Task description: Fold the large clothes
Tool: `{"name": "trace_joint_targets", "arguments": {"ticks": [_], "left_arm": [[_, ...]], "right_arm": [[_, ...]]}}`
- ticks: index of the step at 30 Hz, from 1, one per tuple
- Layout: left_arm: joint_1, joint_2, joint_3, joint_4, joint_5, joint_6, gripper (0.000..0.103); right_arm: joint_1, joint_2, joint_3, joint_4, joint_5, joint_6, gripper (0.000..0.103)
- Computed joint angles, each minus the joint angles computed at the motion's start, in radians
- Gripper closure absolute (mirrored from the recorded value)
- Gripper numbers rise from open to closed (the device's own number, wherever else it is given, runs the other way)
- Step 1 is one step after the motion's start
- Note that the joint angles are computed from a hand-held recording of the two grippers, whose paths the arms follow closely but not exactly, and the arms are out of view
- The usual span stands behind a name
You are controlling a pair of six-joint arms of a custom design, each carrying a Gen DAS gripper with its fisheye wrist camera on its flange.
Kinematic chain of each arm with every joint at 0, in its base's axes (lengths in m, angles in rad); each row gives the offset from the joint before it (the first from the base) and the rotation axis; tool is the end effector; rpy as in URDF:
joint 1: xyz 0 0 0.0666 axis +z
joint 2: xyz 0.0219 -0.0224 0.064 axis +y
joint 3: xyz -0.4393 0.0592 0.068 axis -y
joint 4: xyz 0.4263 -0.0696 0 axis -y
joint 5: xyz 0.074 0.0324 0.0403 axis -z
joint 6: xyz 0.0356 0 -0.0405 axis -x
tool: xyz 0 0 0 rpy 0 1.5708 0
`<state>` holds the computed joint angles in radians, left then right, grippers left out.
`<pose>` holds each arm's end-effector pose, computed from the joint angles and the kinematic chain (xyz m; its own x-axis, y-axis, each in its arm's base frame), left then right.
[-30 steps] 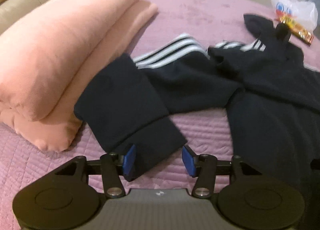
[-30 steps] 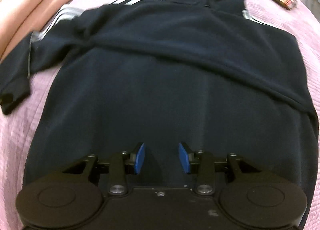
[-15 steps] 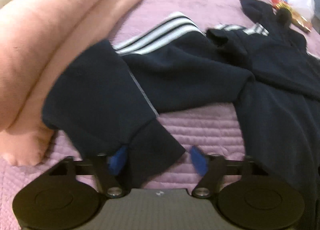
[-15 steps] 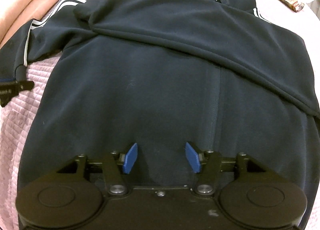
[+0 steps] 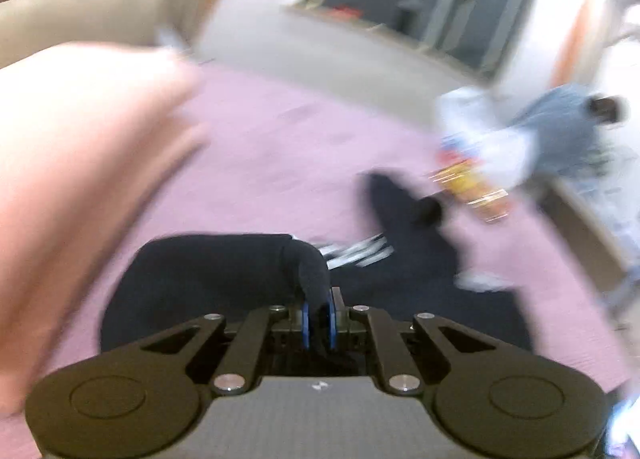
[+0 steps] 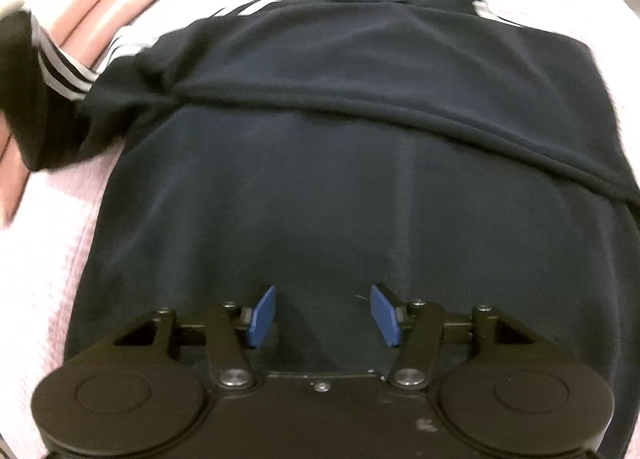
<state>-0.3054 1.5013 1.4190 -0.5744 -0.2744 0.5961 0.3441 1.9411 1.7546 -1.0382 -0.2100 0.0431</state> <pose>0.5461 -0.1625 0.4723 -0.5294 -0.3997 -0.7483 -0.2568 0.9162 -0.3078 0.6565 0.2427 0.3340 -0.8677 -0.3557 -0.3474 -0.4343 0.8823 0.1813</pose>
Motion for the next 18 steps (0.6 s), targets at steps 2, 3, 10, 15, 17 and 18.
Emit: {"name": "trace_joint_targets", "arguments": {"ticks": [2, 3, 10, 15, 17, 18], "left_arm": [[-0.018, 0.062, 0.072, 0.076, 0.077, -0.030, 0.093], [-0.028, 0.098, 0.109, 0.103, 0.106, -0.036, 0.093], [-0.094, 0.325, 0.319, 0.136, 0.344, -0.011, 0.056], [-0.106, 0.330, 0.266, -0.016, 0.336, 0.096, 0.047], [-0.093, 0.294, 0.194, -0.026, 0.354, 0.170, 0.047], [-0.079, 0.274, 0.160, -0.030, 0.361, 0.192, 0.047]], "right_arm": [[-0.018, -0.012, -0.004, 0.017, 0.018, -0.024, 0.037], [-0.031, -0.018, -0.006, 0.027, 0.029, -0.039, 0.037], [-0.121, -0.033, -0.004, 0.067, 0.126, -0.118, 0.037], [-0.150, -0.008, 0.011, 0.119, 0.113, -0.141, 0.031], [-0.149, 0.006, 0.023, 0.172, 0.072, -0.141, 0.031], [-0.145, 0.016, 0.033, 0.201, 0.048, -0.137, 0.027]]}}
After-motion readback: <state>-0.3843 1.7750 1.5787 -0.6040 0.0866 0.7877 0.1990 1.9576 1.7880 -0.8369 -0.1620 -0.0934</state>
